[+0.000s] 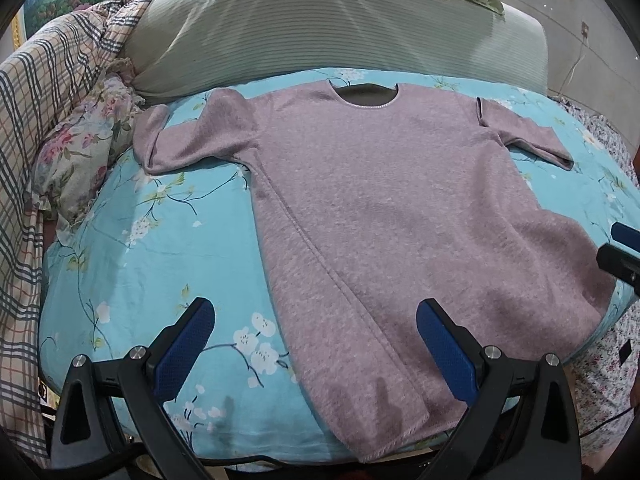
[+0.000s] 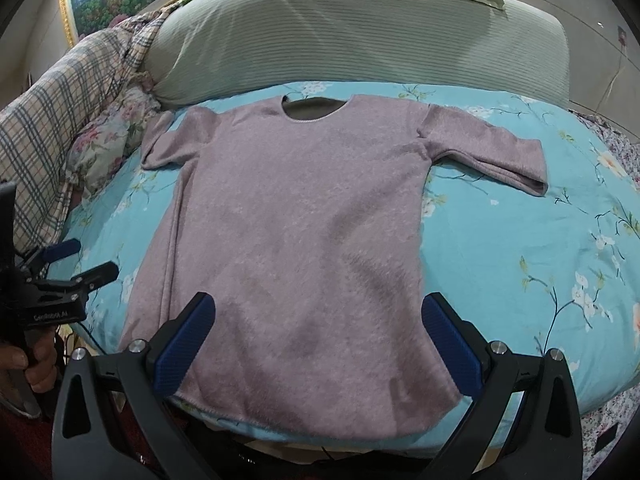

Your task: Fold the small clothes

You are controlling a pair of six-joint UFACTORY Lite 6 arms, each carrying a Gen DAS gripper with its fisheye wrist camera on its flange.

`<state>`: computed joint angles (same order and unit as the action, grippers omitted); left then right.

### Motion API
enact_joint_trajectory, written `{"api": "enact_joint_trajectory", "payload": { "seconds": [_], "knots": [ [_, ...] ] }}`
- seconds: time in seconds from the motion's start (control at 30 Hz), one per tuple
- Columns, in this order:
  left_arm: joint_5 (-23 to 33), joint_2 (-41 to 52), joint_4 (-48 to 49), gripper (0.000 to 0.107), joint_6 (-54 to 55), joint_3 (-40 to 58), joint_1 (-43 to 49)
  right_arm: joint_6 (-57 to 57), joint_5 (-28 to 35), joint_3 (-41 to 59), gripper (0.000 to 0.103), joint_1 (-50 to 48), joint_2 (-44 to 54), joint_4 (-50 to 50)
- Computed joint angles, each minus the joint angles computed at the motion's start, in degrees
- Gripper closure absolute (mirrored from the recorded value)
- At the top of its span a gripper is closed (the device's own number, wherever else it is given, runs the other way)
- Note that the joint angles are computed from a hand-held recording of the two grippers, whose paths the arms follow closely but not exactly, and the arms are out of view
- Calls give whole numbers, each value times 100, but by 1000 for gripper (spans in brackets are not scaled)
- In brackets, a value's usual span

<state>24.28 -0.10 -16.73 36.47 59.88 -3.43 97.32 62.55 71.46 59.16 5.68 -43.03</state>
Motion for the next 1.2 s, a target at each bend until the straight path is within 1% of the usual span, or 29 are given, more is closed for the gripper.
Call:
{"api": "enact_joint_trajectory", "payload": {
  "seconds": [0.03, 0.13, 0.23, 0.3, 0.4, 0.47, 0.63, 0.8, 0.83, 0.9, 0.93, 0.97, 1.0, 1.03, 1.07, 1.1, 1.13, 1.17, 1.2],
  "knots": [
    [-54, 77, 60, 6, -61, 49, -37, -26, -88, -65, 0, -104, -49, -59],
    [42, 537, -214, 6, 203, 451, -61, -255, -363, -269, 0, -518, -209, -132],
    [356, 1212, -377, 6, 178, 1183, -33, -766, -684, -348, 1, -1150, -315, -144],
    [423, 1639, -240, 6, -79, 1673, -90, -1261, -918, -277, 3, -1727, -324, -199],
    [558, 2251, 23, 6, -560, 2486, -205, -2095, -1262, 140, 10, -2734, -67, -123],
    [713, 2627, 47, 6, -735, 3044, -259, -2647, -1492, 663, 17, -3453, 382, 24],
    [1000, 3310, 61, 6, -1013, 4007, -370, -3728, -1840, 2289, 25, -4787, 1917, 661],
    [1438, 4199, 310, 6, -1376, 5097, -485, -4511, -1685, 4301, 25, -5406, 3744, 1219],
    [1511, 4361, 350, 6, -1416, 5292, -486, -4644, -1573, 4708, 25, -5483, 4069, 1294],
    [1665, 4676, 424, 6, -1515, 5673, -501, -4858, -1332, 5477, 32, -5656, 4673, 1372],
    [1750, 4844, 432, 6, -1525, 5879, -495, -4955, -1201, 5872, 39, -5748, 4984, 1437],
    [1785, 4949, 455, 6, -1531, 5987, -491, -5003, -1188, 6038, 51, -5863, 5162, 1478],
    [1843, 5090, 488, 6, -1555, 6162, -488, -5006, -1293, 5963, 56, -5969, 5162, 1530],
    [1897, 5219, 524, 6, -1583, 6325, -488, -4931, -1476, 5649, 62, -6017, 4948, 1512],
    [1921, 5284, 537, 6, -1589, 6397, -484, -4738, -1507, 5458, 94, -6006, 4812, 1345],
    [1947, 5346, 522, 6, -1571, 6468, -469, -4614, -1646, 5205, 100, -6006, 4615, 1305],
    [1991, 5430, 506, 6, -1557, 6574, -455, -4478, -1948, 4822, 100, -6013, 4324, 1317],
    [2015, 5508, 497, 6, -1547, 6673, -443, -4385, -2118, 4621, 100, -5963, 4118, 1303],
    [2017, 5538, 492, 6, -1537, 6697, -435, -4378, -2110, 4653, 100, -5877, 4069, 1270]
  ]
}}
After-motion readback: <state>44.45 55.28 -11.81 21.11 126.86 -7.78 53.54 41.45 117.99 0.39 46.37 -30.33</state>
